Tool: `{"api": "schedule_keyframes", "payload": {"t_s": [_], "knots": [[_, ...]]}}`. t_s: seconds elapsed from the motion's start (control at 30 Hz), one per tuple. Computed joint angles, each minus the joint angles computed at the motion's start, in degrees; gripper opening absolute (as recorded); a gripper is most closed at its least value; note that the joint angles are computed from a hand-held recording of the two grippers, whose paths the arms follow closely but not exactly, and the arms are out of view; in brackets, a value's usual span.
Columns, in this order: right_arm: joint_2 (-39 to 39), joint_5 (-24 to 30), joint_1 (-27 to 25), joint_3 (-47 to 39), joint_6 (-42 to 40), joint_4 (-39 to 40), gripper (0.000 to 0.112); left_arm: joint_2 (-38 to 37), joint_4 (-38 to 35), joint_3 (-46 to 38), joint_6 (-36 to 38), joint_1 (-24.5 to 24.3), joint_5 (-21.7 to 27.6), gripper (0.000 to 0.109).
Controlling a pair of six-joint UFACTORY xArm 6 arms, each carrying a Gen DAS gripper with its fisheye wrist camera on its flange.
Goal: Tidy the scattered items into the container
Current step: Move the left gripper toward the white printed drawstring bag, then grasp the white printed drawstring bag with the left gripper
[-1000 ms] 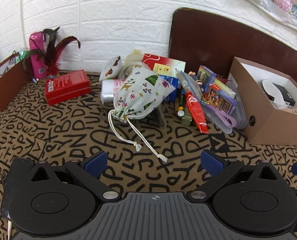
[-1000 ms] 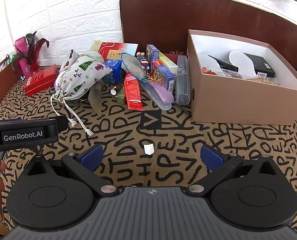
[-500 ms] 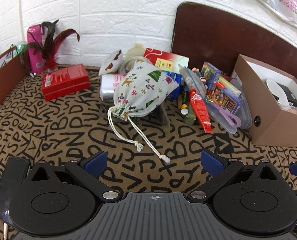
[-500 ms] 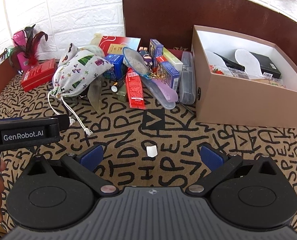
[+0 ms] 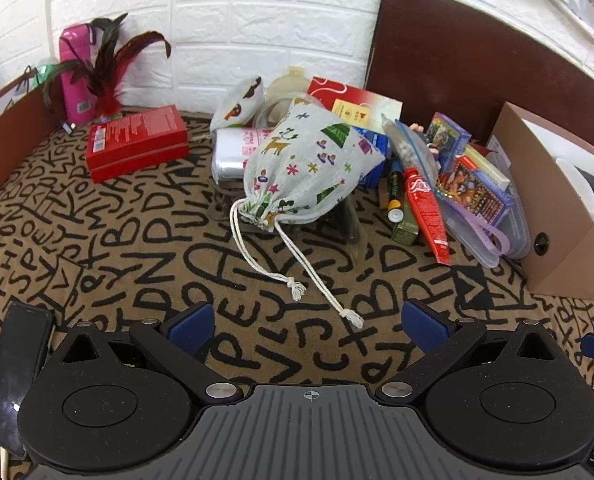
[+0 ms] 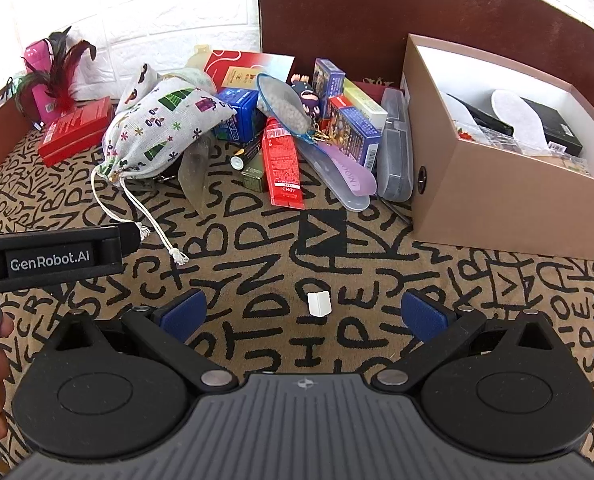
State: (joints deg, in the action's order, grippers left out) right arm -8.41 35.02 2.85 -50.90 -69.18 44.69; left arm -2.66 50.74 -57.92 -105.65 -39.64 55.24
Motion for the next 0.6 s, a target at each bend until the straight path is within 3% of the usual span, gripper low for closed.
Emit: {"api": "schedule_keyframes", "payload": {"t_s": [0.33,0.43,0.6], "knots": [[2.15,0.66,0.86,-1.30,0.35,0.55,0.103,-0.14,2.01,1.32,0.48,0.63,-0.36,0.103],[3.01,1.41,1.21,-1.76,-2.93,4.39,0.103,-1.67,4.40,3.17,-0.22,0.42,0.57,0.103],[5.10,1.91,2.99,-2.77,-10.11,11.71,0.103,-7.14,6.83,8.75,-3.13,3.84,-3.90,0.103]]}}
